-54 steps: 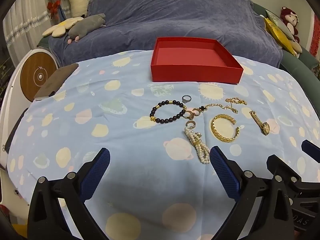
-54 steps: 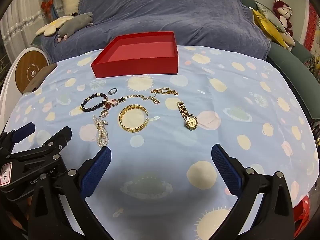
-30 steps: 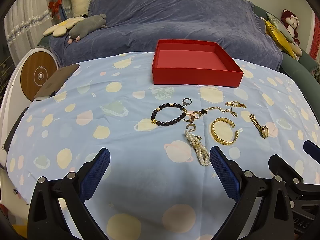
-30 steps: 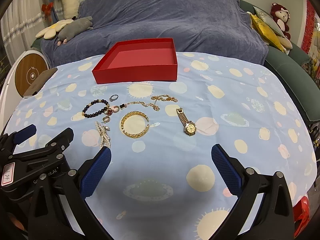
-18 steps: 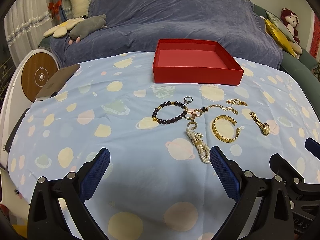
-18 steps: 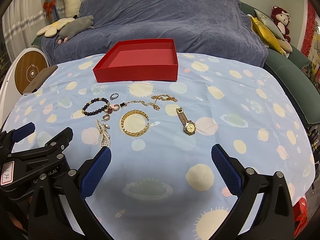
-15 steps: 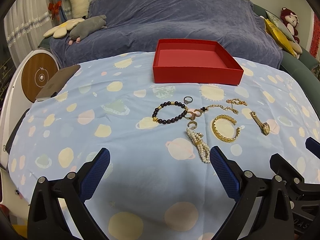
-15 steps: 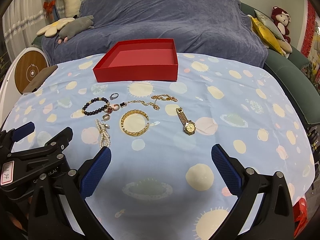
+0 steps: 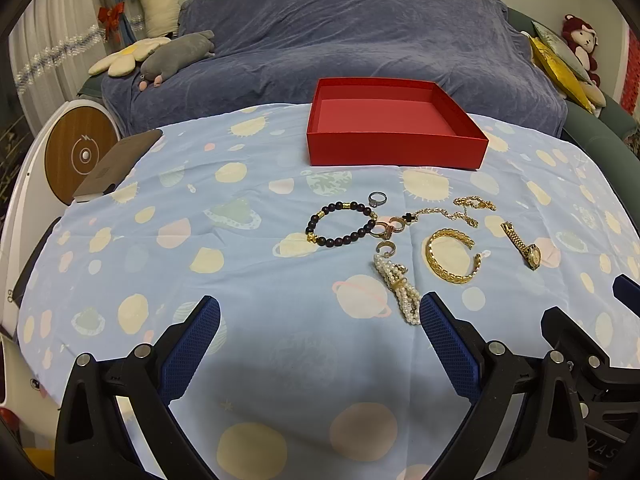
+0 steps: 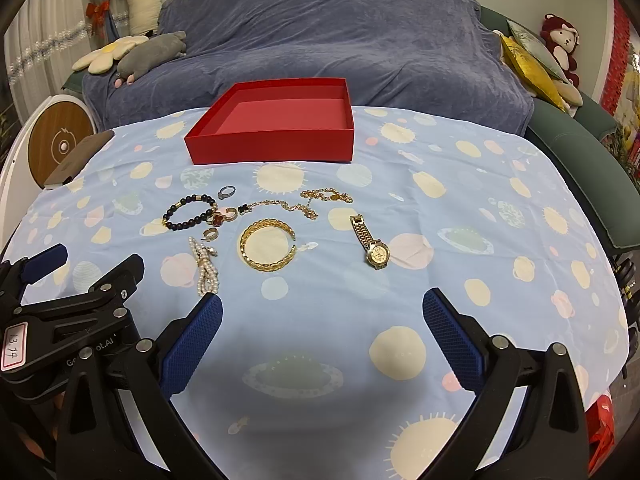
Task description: Organize jewelry
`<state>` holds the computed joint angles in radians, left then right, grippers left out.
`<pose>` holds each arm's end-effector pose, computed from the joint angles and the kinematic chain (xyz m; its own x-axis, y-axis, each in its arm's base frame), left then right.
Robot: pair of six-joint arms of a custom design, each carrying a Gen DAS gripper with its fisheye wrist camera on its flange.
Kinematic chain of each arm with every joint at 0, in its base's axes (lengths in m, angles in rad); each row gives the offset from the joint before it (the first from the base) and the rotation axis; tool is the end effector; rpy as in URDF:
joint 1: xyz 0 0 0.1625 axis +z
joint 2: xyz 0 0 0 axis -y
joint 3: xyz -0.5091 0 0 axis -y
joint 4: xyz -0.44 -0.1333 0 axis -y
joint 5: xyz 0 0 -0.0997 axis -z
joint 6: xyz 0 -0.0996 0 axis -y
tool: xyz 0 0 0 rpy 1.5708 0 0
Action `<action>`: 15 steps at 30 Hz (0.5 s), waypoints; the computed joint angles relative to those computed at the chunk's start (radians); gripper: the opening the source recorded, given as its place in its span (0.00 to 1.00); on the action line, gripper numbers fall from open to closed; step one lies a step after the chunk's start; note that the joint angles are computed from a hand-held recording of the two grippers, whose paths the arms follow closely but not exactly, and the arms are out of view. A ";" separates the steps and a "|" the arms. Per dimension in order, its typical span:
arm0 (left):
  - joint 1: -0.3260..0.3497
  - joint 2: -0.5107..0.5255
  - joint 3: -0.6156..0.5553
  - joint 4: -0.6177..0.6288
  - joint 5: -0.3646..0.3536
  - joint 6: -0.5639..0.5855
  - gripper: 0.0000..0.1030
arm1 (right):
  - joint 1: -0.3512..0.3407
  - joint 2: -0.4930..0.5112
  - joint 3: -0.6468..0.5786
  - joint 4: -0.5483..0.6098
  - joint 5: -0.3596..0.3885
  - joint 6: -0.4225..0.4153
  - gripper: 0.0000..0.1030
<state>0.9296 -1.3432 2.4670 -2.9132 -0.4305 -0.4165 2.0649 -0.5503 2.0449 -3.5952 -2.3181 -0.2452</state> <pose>-0.0667 -0.4636 0.2427 -0.6499 -0.2326 -0.7236 0.3510 0.7525 -0.5572 0.3377 -0.4887 -0.0227 -0.6852 -0.2285 0.6916 -0.5933 0.7259 -0.3479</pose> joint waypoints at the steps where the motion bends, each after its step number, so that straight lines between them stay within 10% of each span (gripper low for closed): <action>1: -0.001 0.002 -0.003 0.001 0.000 0.000 0.94 | 0.000 0.000 0.000 0.000 0.000 0.000 0.95; 15: 0.005 -0.007 0.002 0.000 -0.003 0.005 0.94 | 0.001 0.001 0.000 0.000 -0.001 0.000 0.95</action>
<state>0.9348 -1.3497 2.4686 -2.9133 -0.4331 -0.4116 2.0658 -0.5497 2.0452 -3.5955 -2.3186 -0.2453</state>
